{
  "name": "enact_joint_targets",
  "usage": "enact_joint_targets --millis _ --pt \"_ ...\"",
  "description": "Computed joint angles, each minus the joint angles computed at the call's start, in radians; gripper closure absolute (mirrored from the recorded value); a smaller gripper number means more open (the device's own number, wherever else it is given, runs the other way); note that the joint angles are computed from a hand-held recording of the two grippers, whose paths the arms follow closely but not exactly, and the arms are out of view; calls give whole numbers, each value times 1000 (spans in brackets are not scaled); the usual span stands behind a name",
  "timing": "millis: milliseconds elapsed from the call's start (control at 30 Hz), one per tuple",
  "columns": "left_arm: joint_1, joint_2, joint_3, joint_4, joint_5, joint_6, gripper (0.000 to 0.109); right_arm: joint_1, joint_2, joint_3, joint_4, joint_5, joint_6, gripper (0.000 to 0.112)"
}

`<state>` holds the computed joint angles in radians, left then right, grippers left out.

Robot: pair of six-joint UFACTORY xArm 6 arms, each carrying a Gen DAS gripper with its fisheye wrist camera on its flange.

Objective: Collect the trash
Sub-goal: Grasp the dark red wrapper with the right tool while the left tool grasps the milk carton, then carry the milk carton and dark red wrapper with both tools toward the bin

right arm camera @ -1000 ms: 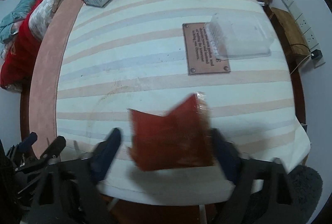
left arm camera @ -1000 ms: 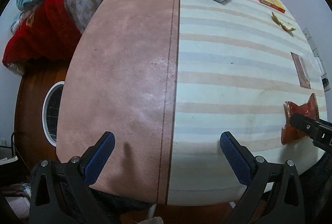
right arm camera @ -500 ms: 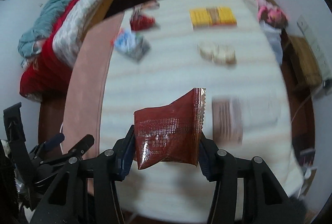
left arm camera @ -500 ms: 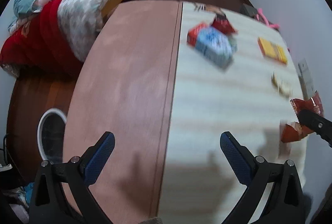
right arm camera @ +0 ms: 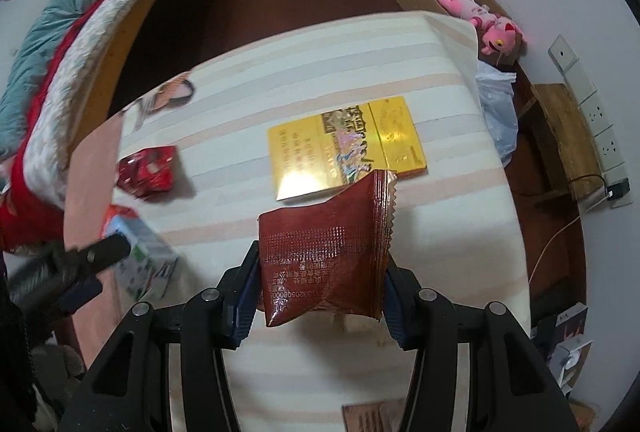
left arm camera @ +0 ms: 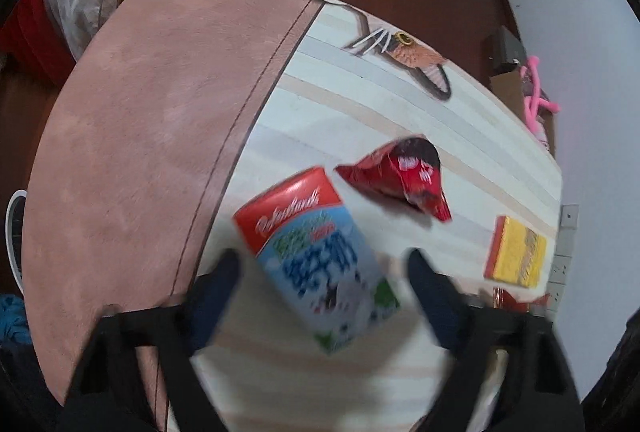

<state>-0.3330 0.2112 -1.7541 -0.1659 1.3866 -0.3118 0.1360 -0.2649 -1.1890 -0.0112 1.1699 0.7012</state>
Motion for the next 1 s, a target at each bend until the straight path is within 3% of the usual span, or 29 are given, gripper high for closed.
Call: enact_joint_targets --millis 167,367,467,533,567,1000 --pt "-24 -13 24 67 -35 2 53 -26 8 39 23 -36 -16 58" --pt "-37 -114 160 137 -109 231 53 -21 -7 68 34 -56 -26 58" --pt "-32 -115 170 168 -92 285 52 -12 -8 67 31 -57 -26 58" --pt "-23 -125 195 163 -109 288 55 -3 -6 64 19 -55 -21 58" --pt "-21 -140 217 172 -129 279 61 3 -4 63 10 -53 -15 58" --pt "-9 -483 485 262 -386 282 64 128 -75 28 -106 -12 40 58"
